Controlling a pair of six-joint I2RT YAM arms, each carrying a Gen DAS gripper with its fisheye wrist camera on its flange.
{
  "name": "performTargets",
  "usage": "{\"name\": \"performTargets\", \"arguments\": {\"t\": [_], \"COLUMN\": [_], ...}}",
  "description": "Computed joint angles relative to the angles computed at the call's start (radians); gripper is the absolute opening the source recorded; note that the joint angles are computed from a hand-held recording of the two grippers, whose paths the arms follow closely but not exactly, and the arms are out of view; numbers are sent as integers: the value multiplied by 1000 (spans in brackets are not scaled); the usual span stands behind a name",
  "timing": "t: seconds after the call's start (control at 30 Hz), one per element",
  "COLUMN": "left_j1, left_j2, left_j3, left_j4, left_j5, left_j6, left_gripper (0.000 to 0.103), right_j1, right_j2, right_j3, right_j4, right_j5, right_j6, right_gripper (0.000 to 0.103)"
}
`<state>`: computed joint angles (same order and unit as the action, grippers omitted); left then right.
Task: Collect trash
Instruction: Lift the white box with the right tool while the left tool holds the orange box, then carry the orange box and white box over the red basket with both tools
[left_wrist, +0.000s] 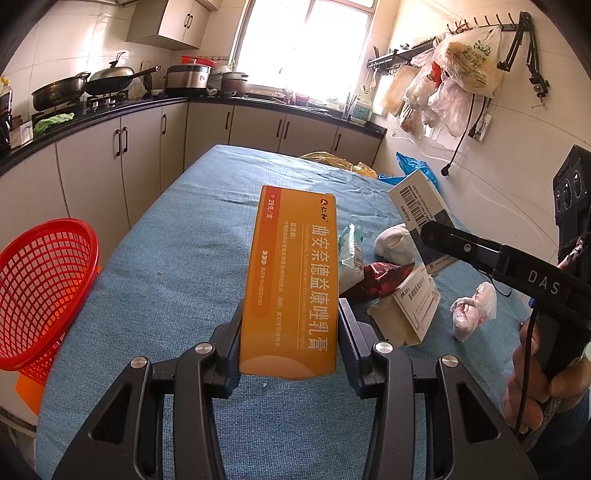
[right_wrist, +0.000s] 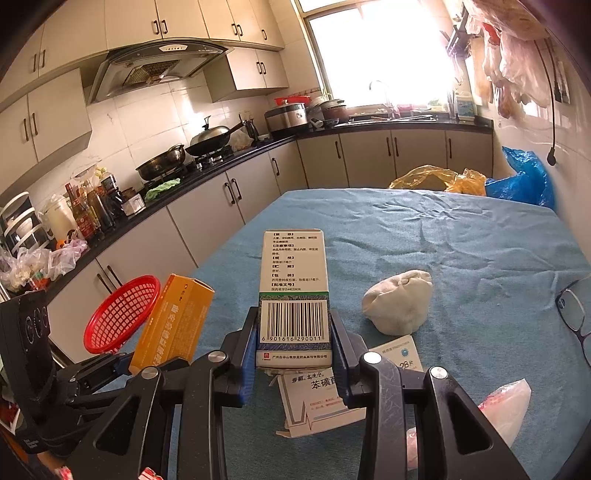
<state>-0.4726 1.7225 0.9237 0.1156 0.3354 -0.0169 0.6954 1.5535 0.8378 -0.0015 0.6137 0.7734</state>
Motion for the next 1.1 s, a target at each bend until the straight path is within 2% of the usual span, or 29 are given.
{"name": "performTargets", "arguments": {"t": [0.87, 1.1], "left_j1": [9, 57], "left_j2": [-20, -89], "left_j3": [-25, -53], "left_j4": [31, -13], "left_j5": [-15, 18], "left_j6": [-15, -34], "left_gripper": [43, 43], "right_j1": [-14, 3], "right_j2": [2, 2], "right_j3": [-3, 37], "right_j4": [-10, -73], "right_j5": [11, 20], "right_j6": [39, 92], "right_gripper": [37, 37]}}
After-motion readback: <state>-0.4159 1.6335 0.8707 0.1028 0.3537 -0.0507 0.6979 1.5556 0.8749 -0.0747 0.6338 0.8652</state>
